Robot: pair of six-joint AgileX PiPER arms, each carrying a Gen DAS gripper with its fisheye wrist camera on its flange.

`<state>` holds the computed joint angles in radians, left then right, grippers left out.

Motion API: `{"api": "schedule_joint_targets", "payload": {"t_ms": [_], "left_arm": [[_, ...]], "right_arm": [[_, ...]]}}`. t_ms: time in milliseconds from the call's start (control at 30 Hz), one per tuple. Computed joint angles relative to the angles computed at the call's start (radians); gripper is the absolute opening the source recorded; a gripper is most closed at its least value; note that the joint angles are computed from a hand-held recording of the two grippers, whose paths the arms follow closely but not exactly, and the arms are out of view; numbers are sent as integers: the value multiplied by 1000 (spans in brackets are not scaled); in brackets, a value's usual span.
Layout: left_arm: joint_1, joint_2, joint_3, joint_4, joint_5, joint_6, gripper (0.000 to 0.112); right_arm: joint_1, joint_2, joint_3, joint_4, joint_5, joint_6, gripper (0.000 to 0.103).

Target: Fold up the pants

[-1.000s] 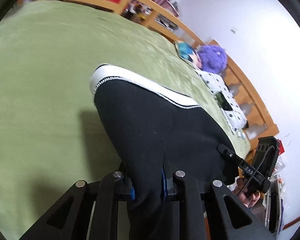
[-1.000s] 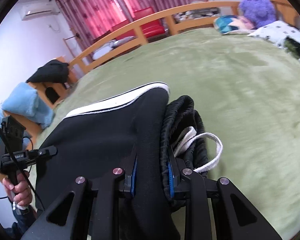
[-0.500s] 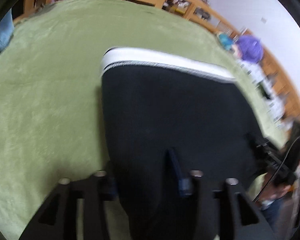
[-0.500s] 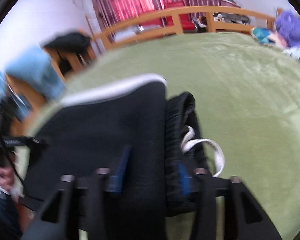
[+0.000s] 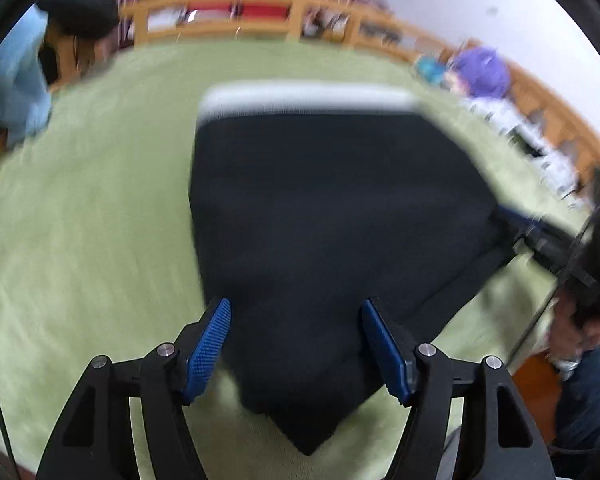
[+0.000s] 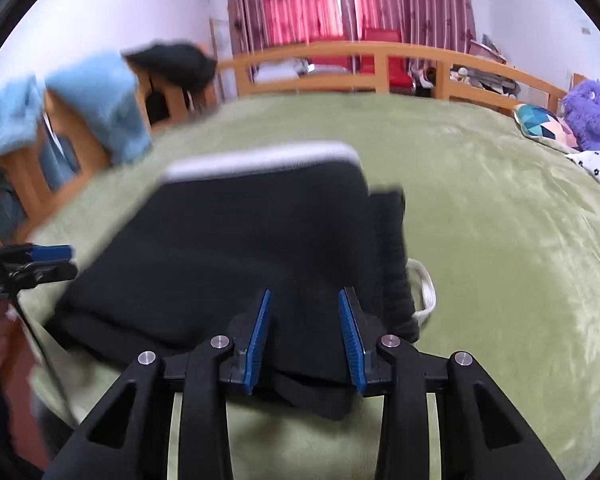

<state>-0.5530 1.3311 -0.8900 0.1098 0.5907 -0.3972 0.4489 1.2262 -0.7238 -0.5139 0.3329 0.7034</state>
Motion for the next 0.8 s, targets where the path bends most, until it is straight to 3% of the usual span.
{"api": "schedule_joint_targets", "payload": {"t_ms": [67, 100, 167, 233, 333, 400, 500, 600, 700, 767, 800], "left_arm": [[-10, 7, 37, 36, -44, -24, 77], [7, 1, 22, -7, -19, 23, 75], [90, -36, -10, -189, 37, 207, 73], [158, -94, -23, -272, 43, 325, 73], [174, -85, -93, -162, 30, 262, 74], [209, -18, -183, -199, 28, 298, 74], [278, 138, -350, -367, 45, 437, 74], [275, 313, -544, -371, 89, 441, 74], [241, 450, -671, -321, 108, 395, 74], [244, 545, -748, -305, 140, 373, 74], [252, 600, -786, -324, 157, 373, 73]], "right_arm": [[31, 12, 2, -91, 14, 80, 36], [50, 26, -31, -84, 57, 60, 35], [43, 17, -83, 39, 112, -100, 35], [-2, -14, -111, 205, 109, -285, 34], [-55, 0, -180, 235, 86, -337, 41], [-88, 77, -268, 246, 62, -346, 41], [-158, 242, -453, 481, 77, -565, 37], [-204, 423, -668, 727, 181, -811, 26], [-215, 553, -783, 761, 234, -863, 23], [-236, 638, -848, 748, 281, -837, 11], [-256, 671, -873, 768, 302, -837, 1]]}}
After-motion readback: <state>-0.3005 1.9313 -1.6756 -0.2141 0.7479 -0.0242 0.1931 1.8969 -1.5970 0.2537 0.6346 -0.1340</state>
